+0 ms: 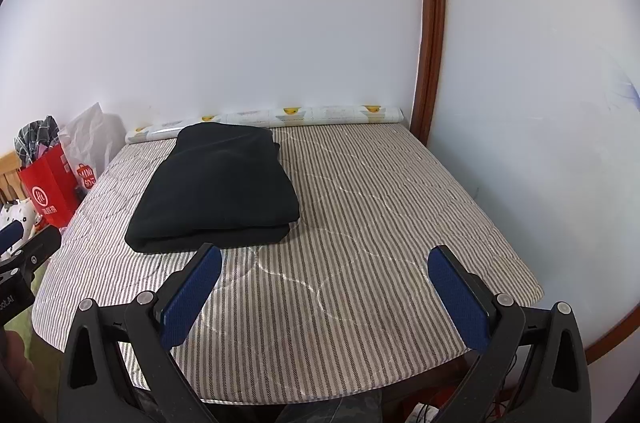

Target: Fold small clothes

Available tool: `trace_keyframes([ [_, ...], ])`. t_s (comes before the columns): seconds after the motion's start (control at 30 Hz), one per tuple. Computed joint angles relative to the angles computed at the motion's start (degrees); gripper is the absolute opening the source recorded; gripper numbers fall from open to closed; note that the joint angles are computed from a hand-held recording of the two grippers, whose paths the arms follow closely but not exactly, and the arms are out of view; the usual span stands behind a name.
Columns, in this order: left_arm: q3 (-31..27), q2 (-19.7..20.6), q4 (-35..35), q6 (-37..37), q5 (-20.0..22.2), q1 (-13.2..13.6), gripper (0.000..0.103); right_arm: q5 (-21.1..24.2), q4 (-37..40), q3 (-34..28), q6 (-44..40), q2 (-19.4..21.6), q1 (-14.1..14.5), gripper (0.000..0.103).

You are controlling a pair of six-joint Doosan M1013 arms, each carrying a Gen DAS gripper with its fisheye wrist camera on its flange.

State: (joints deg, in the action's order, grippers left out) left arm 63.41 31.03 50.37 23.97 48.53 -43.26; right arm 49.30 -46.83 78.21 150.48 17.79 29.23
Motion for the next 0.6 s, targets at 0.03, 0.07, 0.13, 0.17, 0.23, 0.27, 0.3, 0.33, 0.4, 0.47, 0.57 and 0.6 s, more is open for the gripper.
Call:
trace_keyframes([
  [0.03, 0.0, 0.0, 0.0, 0.0, 0.0, 0.0, 0.096, 0.0, 0.0, 0.1, 0.0, -0.1, 0.0, 0.101],
  [0.07, 0.1, -0.1, -0.1, 0.0, -0.1, 0.0, 0.096, -0.1, -0.1, 0.2, 0.0, -0.1, -0.1, 0.101],
  [0.13, 0.1, -0.1, 0.0, 0.1, 0.0, 0.0, 0.096, -0.3, -0.2, 0.3, -0.1, -0.2, -0.1, 0.101],
  [0.17, 0.1, -0.1, -0.1, 0.1, 0.0, 0.1, 0.096, -0.3, -0.1, 0.4, -0.1, -0.3, -0.2, 0.101],
  [0.23, 0.1, -0.1, -0.2, 0.0, -0.2, 0.1, 0.096, -0.5, -0.2, 0.5, -0.1, -0.3, -0.2, 0.101],
  [0.27, 0.1, -0.1, -0.2, -0.1, -0.2, 0.1, 0.096, -0.5, -0.3, 0.5, -0.1, -0.3, -0.1, 0.101],
  [0.3, 0.1, -0.1, -0.2, -0.1, -0.2, 0.0, 0.096, -0.5, -0.4, 0.5, 0.0, -0.4, -0.1, 0.101],
  [0.33, 0.1, -0.1, -0.5, 0.1, -0.3, 0.1, 0.096, -0.6, -0.5, 0.5, 0.1, -0.4, -0.1, 0.101],
  [0.4, 0.1, -0.1, -0.7, 0.1, -0.4, 0.1, 0.096, -0.9, -0.5, 0.7, 0.2, -0.5, -0.1, 0.101],
  [0.47, 0.1, 0.0, -0.5, -0.3, -0.4, 0.0, 0.096, -1.1, -0.4, 0.8, 0.3, -0.6, -0.1, 0.101],
  [0.57, 0.1, 0.0, -0.6, -0.4, -0.3, 0.0, 0.096, -0.9, -0.6, 0.9, 0.3, -0.7, -0.2, 0.101],
  [0.6, 0.0, 0.0, -0.5, -0.4, -0.2, 0.0, 0.096, -0.9, -0.5, 0.9, 0.3, -0.7, -0.2, 0.101],
])
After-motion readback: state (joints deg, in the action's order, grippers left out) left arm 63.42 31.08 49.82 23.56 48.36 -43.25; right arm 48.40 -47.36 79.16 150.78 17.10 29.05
